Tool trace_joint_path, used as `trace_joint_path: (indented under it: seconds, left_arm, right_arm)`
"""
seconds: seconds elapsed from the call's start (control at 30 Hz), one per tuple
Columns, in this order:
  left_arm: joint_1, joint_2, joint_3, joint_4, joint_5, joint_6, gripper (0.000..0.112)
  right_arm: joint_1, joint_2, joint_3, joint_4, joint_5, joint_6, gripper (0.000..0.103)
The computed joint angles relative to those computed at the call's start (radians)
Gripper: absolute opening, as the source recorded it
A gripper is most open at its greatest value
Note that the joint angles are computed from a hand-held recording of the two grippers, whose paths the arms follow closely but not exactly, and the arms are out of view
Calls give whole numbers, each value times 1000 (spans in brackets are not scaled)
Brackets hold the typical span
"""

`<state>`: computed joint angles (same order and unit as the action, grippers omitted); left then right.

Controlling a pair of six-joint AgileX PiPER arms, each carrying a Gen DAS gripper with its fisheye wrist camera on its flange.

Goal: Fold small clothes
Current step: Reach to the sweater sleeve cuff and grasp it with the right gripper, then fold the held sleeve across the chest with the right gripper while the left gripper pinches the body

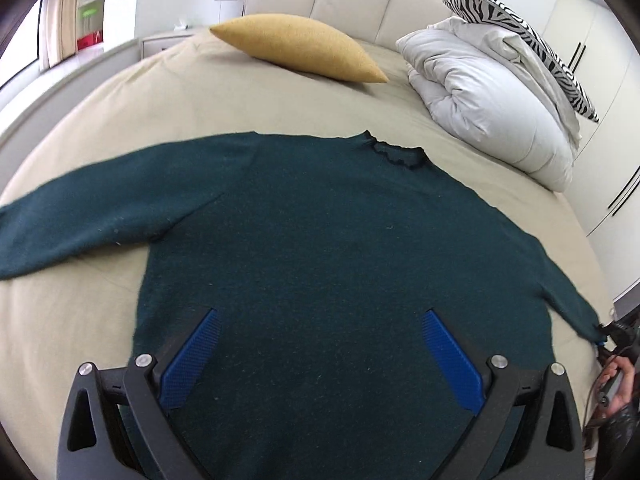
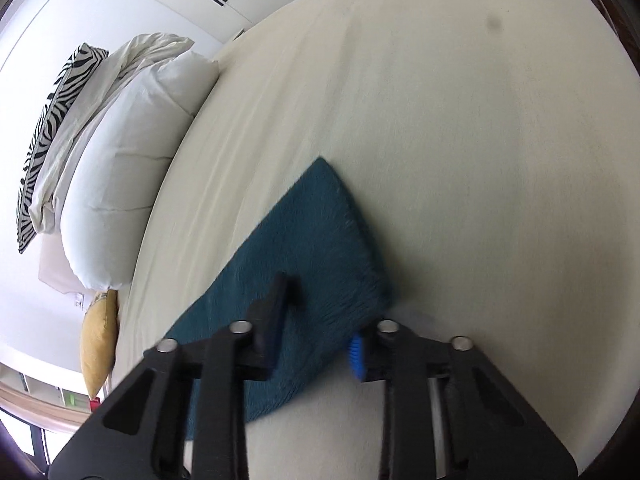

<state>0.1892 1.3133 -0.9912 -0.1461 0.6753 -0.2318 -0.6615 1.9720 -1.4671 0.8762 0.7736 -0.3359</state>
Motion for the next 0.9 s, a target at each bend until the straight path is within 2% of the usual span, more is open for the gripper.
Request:
trace_joint_path:
  seconds: [0.03, 0.07, 0.17, 0.27, 0.5, 0.6, 0.7, 0.83, 0.9]
  left_arm:
    - [15, 7, 0, -42, -4, 35, 99]
    - [32, 18, -2, -95, -4, 81, 95]
    - [85, 64, -18, -278, 19, 235, 90]
    - [103, 94, -35, -359, 30, 308, 86]
    - [181, 160, -82, -590, 96, 494, 76]
    - [214, 173, -84, -652, 111, 539, 75]
    - [250, 182, -77, -697, 134, 579, 75]
    - [291, 204, -84, -724, 157, 620, 74]
    - [303, 216, -87, -733, 160, 631, 74]
  right_arm:
    - [1, -3, -5, -9, -4, 4, 10]
    - [14, 0, -25, -36, -12, 24, 8]
    - [73, -59, -15, -145, -52, 82, 7]
    - [169, -110, -24, -225, -79, 133, 7]
    - [630, -161, -175, -357, -86, 172, 6]
    - [840, -101, -245, -382, -88, 200, 6]
    - [1040, 38, -368, -519, -85, 304, 6]
    - [1179, 201, -534, -672, -16, 393, 6]
    - [1208, 241, -562, -721, 15, 421, 8]
